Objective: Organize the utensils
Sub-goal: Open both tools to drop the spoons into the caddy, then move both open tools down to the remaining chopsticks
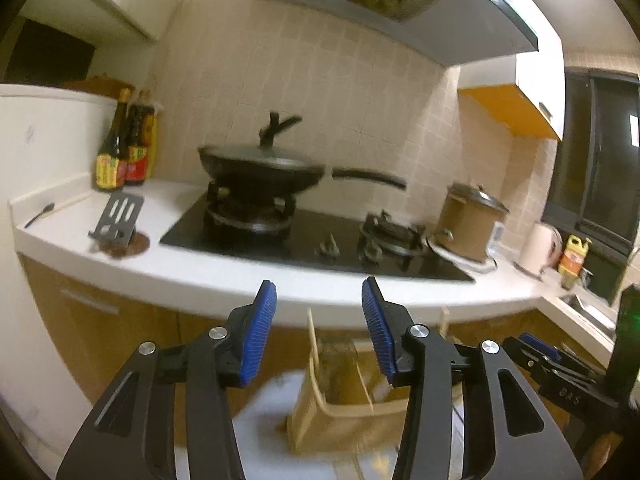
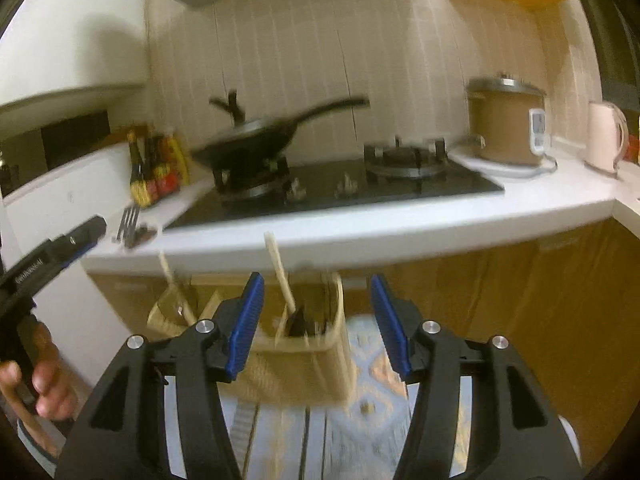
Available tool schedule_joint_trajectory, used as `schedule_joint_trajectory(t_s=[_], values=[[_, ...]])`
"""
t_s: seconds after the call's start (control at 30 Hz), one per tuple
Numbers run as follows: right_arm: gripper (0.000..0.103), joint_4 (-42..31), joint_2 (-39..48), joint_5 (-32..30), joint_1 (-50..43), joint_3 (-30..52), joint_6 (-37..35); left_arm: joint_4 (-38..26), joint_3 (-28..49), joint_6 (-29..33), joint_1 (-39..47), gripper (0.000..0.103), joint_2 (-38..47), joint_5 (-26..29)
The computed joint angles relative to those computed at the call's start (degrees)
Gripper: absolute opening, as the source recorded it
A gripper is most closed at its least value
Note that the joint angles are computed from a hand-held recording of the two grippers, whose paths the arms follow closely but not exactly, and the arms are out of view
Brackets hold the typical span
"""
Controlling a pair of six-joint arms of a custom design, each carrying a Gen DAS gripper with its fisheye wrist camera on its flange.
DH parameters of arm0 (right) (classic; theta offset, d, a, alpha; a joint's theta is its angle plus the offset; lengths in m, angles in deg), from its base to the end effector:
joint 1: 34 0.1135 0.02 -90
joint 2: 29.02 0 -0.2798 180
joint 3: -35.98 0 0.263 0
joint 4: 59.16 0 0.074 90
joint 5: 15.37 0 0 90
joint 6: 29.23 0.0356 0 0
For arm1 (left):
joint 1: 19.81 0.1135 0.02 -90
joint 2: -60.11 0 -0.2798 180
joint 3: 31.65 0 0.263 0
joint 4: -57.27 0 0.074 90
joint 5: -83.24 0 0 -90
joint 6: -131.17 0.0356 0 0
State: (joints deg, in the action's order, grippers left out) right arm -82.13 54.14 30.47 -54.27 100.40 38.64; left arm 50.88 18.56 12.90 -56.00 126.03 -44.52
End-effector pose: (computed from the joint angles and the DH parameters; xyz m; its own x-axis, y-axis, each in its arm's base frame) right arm 0.2994 -0.0841 0.2406 -0.4880 -0.1079 -0.8661 -0.4568 0.8771 0.1482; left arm 0.2176 -0.1322 0.2593 -0.2716 -0.2652 -0.9251 -0.1360 0.9622 -0.2359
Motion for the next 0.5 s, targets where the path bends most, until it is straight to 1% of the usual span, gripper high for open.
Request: schedule_joint_trajectory(t_s=[0.07,0.1,0.13,0.17,0.2,0.3,0.37,0.5], values=[[0.052,-9.9,-1.0,0.6,-2.2,1.8,-5.6,-7.3,0.4,-3.0,-1.6,0.044,-3.0,1.4],[0.052,-12.8,-1.1,1.2,-2.7,2.3,-7.3,-10.2,0.6,-4.4,-2.5,0.044,-4.1,1.9],[0.052,-17.3,-1.1,1.9,-3.6,3.2,-9.9,-12.1,0.6,-5.4,-3.3,0.044,-4.7,2.1],[0.052,-21.0,-1.0,2.6,-4.4,3.7,-12.1,-15.8,1.1,-7.2,-4.7,0.044,-5.2,3.0],[0.052,-24.1,-0.9,3.5,-5.2,4.0,-14.0,-17.6,1.2,-8.5,-5.7,0.044,-5.4,3.3],[0.052,-29.8,-0.2,5.3,-6.7,4.3,-18.3,-23.1,1.9,-11.6,-9.5,0.044,-5.0,3.0],[0.052,-31.4,-0.5,6.6,-7.8,3.0,-21.0,-27.1,2.9,-13.9,-12.7,0.044,-3.1,1.4],[0.052,-33.0,-0.8,7.8,-10.4,0.4,-24.6,-29.7,2.5,-17.4,-17.2,0.044,-0.9,1.0]])
